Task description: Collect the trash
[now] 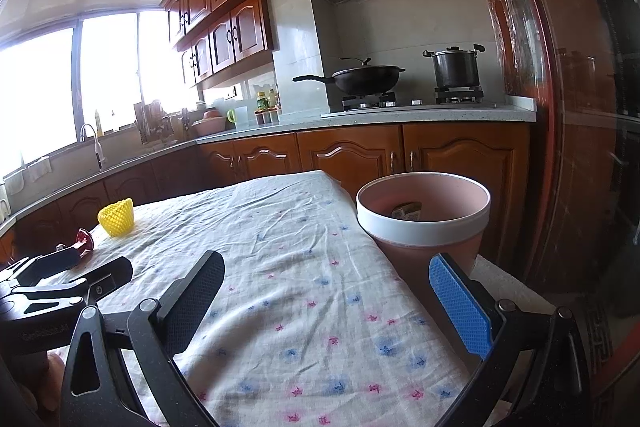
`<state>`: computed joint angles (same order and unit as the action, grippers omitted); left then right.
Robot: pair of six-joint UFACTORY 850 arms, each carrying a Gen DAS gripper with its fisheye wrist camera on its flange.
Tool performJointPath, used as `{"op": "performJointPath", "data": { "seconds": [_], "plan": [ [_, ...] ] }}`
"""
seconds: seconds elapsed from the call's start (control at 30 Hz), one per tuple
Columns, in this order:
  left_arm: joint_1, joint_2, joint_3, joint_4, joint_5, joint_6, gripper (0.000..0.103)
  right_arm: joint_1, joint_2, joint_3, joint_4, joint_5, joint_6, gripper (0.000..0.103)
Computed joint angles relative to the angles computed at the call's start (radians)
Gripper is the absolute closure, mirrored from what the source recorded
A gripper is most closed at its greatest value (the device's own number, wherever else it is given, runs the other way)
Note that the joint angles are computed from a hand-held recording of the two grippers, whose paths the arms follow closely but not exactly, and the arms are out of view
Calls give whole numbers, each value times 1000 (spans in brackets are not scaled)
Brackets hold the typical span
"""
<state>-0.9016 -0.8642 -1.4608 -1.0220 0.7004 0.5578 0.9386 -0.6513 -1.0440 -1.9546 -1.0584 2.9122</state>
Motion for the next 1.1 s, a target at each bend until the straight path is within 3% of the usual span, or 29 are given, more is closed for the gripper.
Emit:
{"op": "performJointPath", "data": {
  "seconds": [1.1],
  "plan": [
    [2,-2,-3,1,-6,5,0,-2,5,-8,-11,15,-11,0]
  ]
}}
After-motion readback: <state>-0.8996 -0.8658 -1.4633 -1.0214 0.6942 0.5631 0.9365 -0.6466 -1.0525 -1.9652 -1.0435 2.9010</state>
